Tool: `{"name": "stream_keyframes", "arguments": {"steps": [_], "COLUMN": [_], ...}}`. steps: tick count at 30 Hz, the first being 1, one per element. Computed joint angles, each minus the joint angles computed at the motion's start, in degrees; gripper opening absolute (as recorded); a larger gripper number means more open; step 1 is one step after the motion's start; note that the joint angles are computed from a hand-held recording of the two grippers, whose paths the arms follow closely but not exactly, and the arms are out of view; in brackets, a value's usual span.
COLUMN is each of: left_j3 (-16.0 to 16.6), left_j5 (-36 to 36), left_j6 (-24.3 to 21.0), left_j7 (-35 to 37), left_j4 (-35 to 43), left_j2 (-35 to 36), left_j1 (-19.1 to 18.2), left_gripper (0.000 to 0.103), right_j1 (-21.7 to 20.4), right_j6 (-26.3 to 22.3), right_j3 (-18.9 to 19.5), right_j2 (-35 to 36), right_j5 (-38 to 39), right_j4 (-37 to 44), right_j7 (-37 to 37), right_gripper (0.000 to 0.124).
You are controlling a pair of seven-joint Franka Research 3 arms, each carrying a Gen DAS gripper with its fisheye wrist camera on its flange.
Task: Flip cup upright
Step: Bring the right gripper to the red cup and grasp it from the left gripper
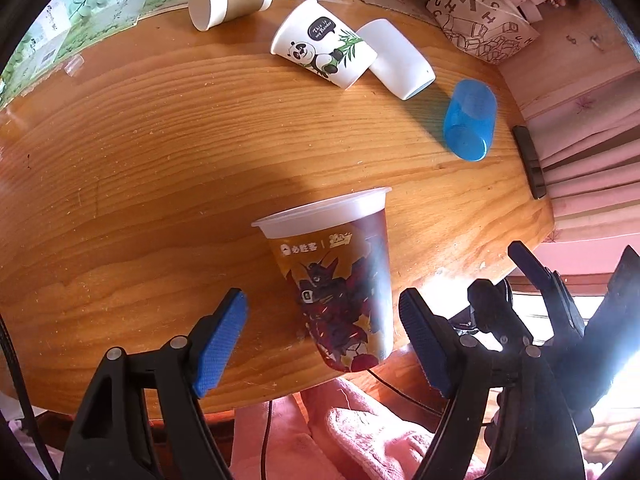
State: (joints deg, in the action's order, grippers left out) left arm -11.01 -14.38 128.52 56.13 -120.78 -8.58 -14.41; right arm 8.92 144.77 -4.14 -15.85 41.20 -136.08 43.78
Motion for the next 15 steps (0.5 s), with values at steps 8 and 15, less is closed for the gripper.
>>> {"name": "stream_keyframes", "arguments": {"steps": [8,15], "left_j3": [0.65,2.61], "left_j5": [5.42,6.37], "left_j6": [2.46,4.48], "left_j7": [0.45,3.3], "left_j4": [-6.34,-10.72], "left_j2": [-7.88,-11.95], "left_j1": [0.61,0.18], "left_gripper": [0.081,0.081], "right_j1": [2.25,5.25], "right_j6": [1.89,3.96], "right_j3": [1.61,3.47], "right_j2": [-0.11,0.28], "right_j5": [2.07,2.56], "right_j4": [0.12,-0.32], "right_j7": [2.96,4.65], "right_gripper": [0.103,0.103]}}
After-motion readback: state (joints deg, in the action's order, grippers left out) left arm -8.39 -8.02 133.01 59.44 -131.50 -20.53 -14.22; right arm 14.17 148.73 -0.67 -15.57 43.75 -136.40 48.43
